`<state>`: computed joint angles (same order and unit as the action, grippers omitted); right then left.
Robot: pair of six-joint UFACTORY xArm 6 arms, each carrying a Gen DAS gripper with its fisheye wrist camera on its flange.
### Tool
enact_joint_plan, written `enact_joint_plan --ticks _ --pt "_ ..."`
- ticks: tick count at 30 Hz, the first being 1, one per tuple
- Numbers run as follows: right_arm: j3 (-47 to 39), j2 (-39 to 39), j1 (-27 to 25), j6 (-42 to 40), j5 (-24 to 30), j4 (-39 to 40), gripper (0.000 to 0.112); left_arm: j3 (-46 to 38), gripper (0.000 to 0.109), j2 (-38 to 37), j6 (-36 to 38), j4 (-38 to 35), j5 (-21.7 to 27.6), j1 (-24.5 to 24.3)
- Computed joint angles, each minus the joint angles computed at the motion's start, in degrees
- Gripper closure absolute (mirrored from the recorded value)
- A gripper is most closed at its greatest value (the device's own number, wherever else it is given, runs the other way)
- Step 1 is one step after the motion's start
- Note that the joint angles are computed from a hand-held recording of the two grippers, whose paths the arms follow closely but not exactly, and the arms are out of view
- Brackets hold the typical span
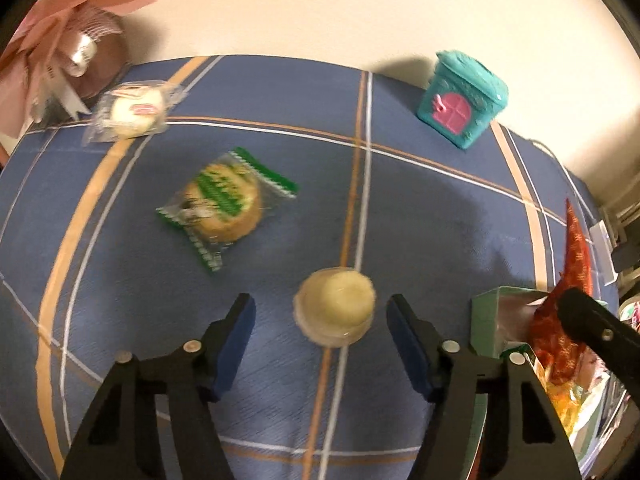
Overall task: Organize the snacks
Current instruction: 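Lift the red cake pack with the right tool while the left tool grips the cream pudding cup, then carry the pudding cup with the left tool while the right tool carries the red pack to the tray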
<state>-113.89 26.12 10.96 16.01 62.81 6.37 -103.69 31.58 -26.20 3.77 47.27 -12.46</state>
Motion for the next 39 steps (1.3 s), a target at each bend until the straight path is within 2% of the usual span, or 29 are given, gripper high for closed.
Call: enact_joint_plan --ticks 4,7,9,12,15,21,27,39 --pt "0.39 -0.23 -0.79 -0.41 -0.24 1.14 0.064 -3.17 0.048 2.64 -0.23 1.74 2.16 -1.14" --pt "0.64 -0.30 -0.88 -0.64 -0.52 1.72 0.064 -5.73 0.053 4.32 -2.14 6.56 3.85 -2.34" --pt "0.73 -0.28 -0.80 -0.81 -0.58 1.80 0.064 -5.08 0.058 4.05 -2.84 7.49 2.84 -2.54" --pt "0.65 -0.11 -0.83 -0.85 -0.37 2.00 0.064 -3.43 0.059 3.22 -2.85 8.16 1.34 -2.60" --pt "0.47 -0.06 -0.91 -0.74 -0.11 2.12 0.064 -1.67 0.060 1.93 -2.64 7.18 0.74 -2.35" --pt "-0.11 -0.21 -1.17 -0.81 0.31 2.72 0.064 0.80 0.060 -0.45 -0.84 0.44 -1.08 -1.27" --pt "-1.34 -1.07 -1.82 -1.34 0.74 3.88 0.064 2.26 0.060 -4.22 -0.28 -1.18 -2.67 -1.56" --pt "-2.24 -5.15 -4.36 0.20 5.44 -1.33 0.064 2.20 0.060 -8.41 -0.41 -4.40 -1.14 -4.87"
